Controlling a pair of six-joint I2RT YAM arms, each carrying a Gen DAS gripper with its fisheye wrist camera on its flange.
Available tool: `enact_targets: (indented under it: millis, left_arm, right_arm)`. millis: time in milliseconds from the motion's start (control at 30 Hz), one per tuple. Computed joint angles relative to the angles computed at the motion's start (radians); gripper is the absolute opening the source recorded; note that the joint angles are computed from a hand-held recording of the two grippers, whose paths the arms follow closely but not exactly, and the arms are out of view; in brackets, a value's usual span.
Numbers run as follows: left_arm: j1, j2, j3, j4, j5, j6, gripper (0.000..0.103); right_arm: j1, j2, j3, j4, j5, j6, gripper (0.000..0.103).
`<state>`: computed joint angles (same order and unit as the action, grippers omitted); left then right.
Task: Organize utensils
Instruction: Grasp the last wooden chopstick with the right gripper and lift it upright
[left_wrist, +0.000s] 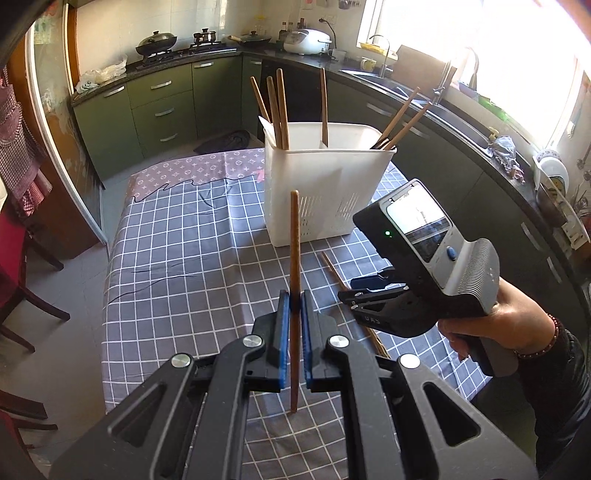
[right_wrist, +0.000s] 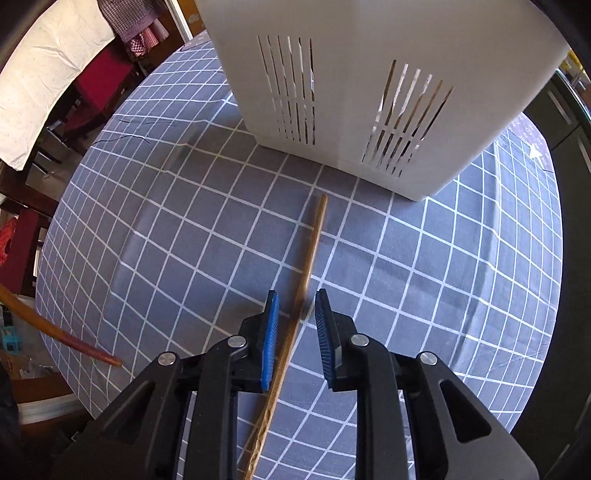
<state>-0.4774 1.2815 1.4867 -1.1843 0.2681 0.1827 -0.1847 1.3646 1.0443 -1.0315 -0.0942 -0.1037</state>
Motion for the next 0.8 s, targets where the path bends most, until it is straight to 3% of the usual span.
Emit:
enact_targets:
  millis: [200, 400, 667, 800]
  left_arm:
    - [0.031, -0.004, -0.01, -0.007, 0.031, 0.026, 0.006]
    - [0.049, -0.006, -0.014, -0.01, 0.041, 0.031, 0.006]
    - [0.025, -0.017, 0.011, -0.019, 0.026, 0.02, 0.006]
    - [0.002, -0.022, 0.024, -0.018, 0.01, 0.01, 0.006]
  right_arm:
    - [0.058, 0.006, -0.01, 0.019, 0.051, 0.039, 0.009]
    - [0.083, -0.022, -0.024, 0.038, 0.052, 0.076, 0.007]
    - [-0.026, -0.286, 0.013, -0.066, -0.066, 0.015, 0.007]
    - [-0.183, -0.411, 0.074, -0.164, -0.161, -0.086, 0.007]
